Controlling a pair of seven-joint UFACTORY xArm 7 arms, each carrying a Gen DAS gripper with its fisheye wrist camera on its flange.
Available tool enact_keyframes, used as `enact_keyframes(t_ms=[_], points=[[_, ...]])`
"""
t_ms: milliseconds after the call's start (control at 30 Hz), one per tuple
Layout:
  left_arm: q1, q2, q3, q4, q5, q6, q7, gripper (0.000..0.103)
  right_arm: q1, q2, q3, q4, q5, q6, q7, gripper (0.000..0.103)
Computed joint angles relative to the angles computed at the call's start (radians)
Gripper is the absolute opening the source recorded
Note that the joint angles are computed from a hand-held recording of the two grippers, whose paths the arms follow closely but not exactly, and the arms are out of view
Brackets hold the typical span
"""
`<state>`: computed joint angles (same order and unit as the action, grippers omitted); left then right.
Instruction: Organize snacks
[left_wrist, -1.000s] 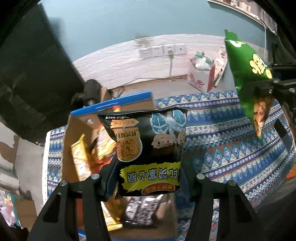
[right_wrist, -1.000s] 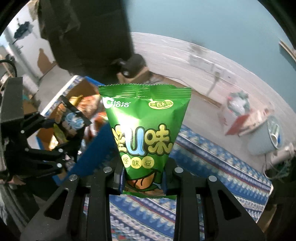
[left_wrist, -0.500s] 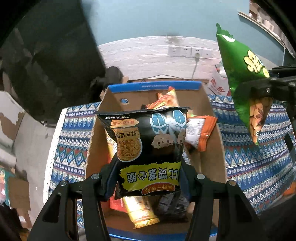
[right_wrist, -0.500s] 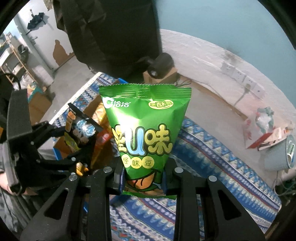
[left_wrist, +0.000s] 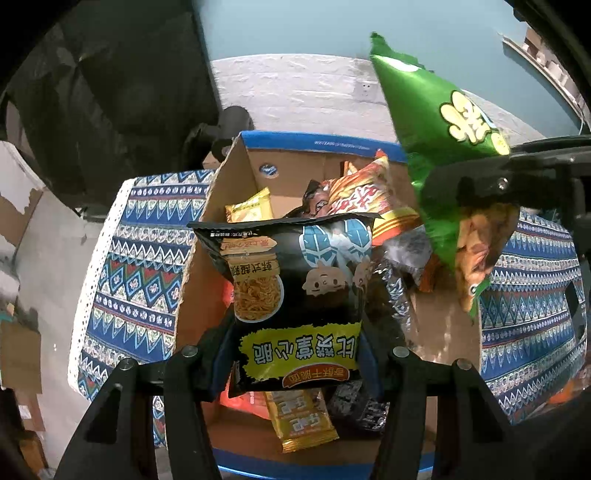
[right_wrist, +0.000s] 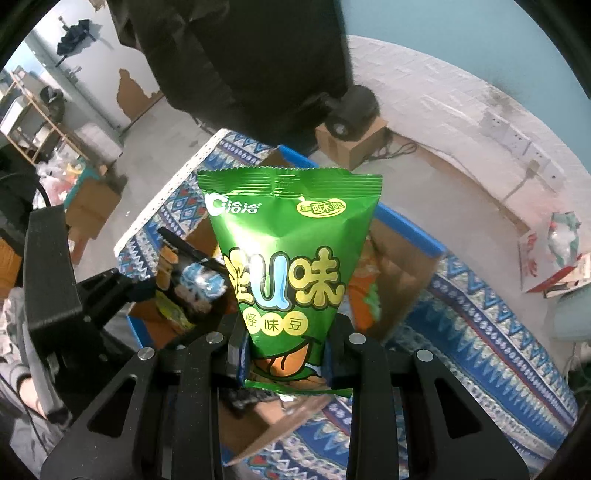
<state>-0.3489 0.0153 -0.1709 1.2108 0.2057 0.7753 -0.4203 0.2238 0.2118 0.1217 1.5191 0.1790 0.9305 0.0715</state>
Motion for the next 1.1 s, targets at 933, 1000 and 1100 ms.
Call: enact_keyframes(t_ms=[933, 1000, 1100], points=[[0.041, -0.166, -0.041, -0.096, 0.129, -0.041, -0.084, 0.089, 0.055, -0.18, -0.002, -0.176, -0.311, -0.122, 0.345, 0.077], [0.039, -0.173, -0.039, -0.1, 0.109, -0.043, -0.074, 0.09, 0.057, -0.2, 0.004, -0.194, -0.364, -0.123, 0.382, 0.077], [0.04, -0.173, -0.045, -0.092, 0.111, -0.027, -0.072, 0.09, 0.058, -0.228, 0.014, -0.22, -0.421, -0.13, 0.428, 0.078]])
